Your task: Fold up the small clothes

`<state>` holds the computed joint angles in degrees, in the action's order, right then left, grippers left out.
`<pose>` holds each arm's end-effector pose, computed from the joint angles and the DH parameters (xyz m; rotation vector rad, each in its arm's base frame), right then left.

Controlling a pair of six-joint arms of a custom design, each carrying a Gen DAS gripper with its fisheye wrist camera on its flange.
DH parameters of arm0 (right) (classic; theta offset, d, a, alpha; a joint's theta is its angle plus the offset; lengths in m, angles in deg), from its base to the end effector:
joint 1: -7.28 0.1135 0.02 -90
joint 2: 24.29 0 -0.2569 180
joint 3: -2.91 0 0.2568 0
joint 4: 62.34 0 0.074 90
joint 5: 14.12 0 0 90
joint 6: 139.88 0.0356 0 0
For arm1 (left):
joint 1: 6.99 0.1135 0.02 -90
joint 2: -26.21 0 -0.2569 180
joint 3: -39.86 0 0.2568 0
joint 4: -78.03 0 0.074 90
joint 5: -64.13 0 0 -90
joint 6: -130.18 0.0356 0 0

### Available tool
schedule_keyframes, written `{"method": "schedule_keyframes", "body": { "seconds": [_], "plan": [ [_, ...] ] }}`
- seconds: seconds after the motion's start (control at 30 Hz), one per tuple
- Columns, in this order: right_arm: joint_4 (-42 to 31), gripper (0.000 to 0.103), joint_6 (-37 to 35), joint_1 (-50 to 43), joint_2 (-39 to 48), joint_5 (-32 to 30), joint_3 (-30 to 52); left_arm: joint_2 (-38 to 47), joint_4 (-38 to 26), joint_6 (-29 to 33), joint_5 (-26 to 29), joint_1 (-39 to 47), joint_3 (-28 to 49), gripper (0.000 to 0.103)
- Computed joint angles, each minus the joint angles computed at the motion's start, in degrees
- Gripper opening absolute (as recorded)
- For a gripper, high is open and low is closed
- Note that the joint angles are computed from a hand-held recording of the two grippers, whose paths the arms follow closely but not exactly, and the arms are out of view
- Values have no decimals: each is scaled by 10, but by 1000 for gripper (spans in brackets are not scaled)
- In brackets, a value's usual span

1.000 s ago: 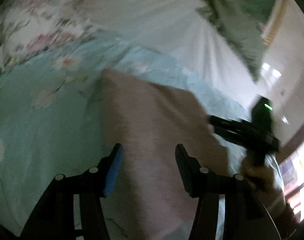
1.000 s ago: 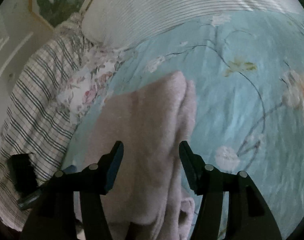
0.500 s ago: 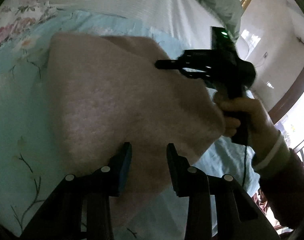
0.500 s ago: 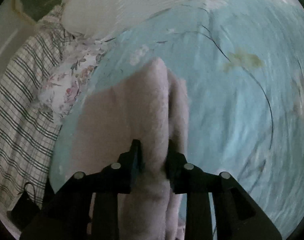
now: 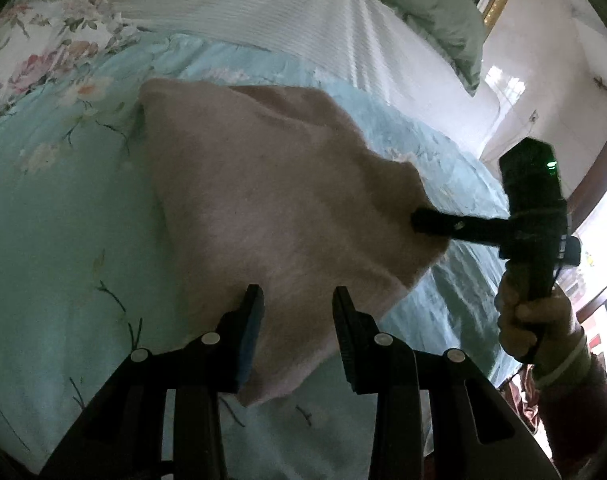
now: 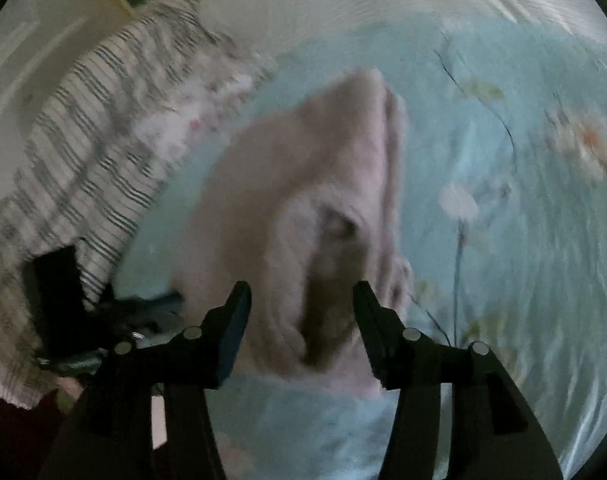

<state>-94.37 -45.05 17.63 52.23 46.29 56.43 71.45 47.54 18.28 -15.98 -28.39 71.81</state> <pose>0.2493 0.0634 0.1770 -0.3286 2.4904 0.7595 0.1540 -0.0669 0.1614 0.0779 2.3921 -0.5689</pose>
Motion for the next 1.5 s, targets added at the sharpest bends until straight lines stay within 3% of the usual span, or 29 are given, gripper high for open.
{"method": "schedule_keyframes", "body": {
  "seconds": [0.03, 0.13, 0.27, 0.33, 0.43, 0.6, 0.7, 0.77, 0.87, 0.93, 0.97, 1.07, 1.13, 1.27, 1.43, 1.5],
  "plan": [
    [6, 9, 8, -8, -11, -27, -8, 2, 2, 5, 3, 3, -2, 35],
    [24, 8, 16, -27, -63, -81, -39, -3, -6, 16, 4, 9, -7, 35],
    [9, 8, 12, -3, -19, 28, -47, 19, 3, 20, 0, 21, -15, 27],
    [37, 7, 26, -18, -4, 12, -69, 28, 11, 22, 17, 37, -17, 26],
    [29, 11, 51, -37, -48, -6, -87, 15, -16, 23, 5, 31, -8, 26],
    [3, 12, 84, -10, -164, 44, -57, -45, -77, 29, -15, 11, 25, 26],
    [66, 12, 108, 41, -112, 58, -15, -17, -38, 23, 22, 20, 48, 26],
    [94, 12, 105, 60, -31, 63, 26, 25, 11, 18, 36, 15, 57, 27],
    [126, 12, 122, 55, 91, 123, 63, 96, 59, 18, 26, 11, 60, 27],
    [157, 6, 139, 19, 147, 90, 58, 161, 84, 15, 30, 29, 56, 26],
    [212, 2, 158, -5, 163, 51, 30, 181, 95, 13, 35, 41, 49, 17],
    [272, 0, 165, -23, 159, 20, -7, 173, 152, -2, 120, 107, 0, 13],
    [271, 0, 168, -18, 152, 30, -11, 167, 153, -8, 132, 118, -6, 11],
    [239, 0, 170, 11, 125, 71, -2, 135, 122, -14, 74, 77, -4, 12],
    [177, 4, 137, 54, -40, 90, -65, 79, 70, -43, -2, 19, -6, 16],
    [143, 6, 116, 76, -88, 112, -89, 49, 44, -49, -26, -4, -8, 24]
  ]
}}
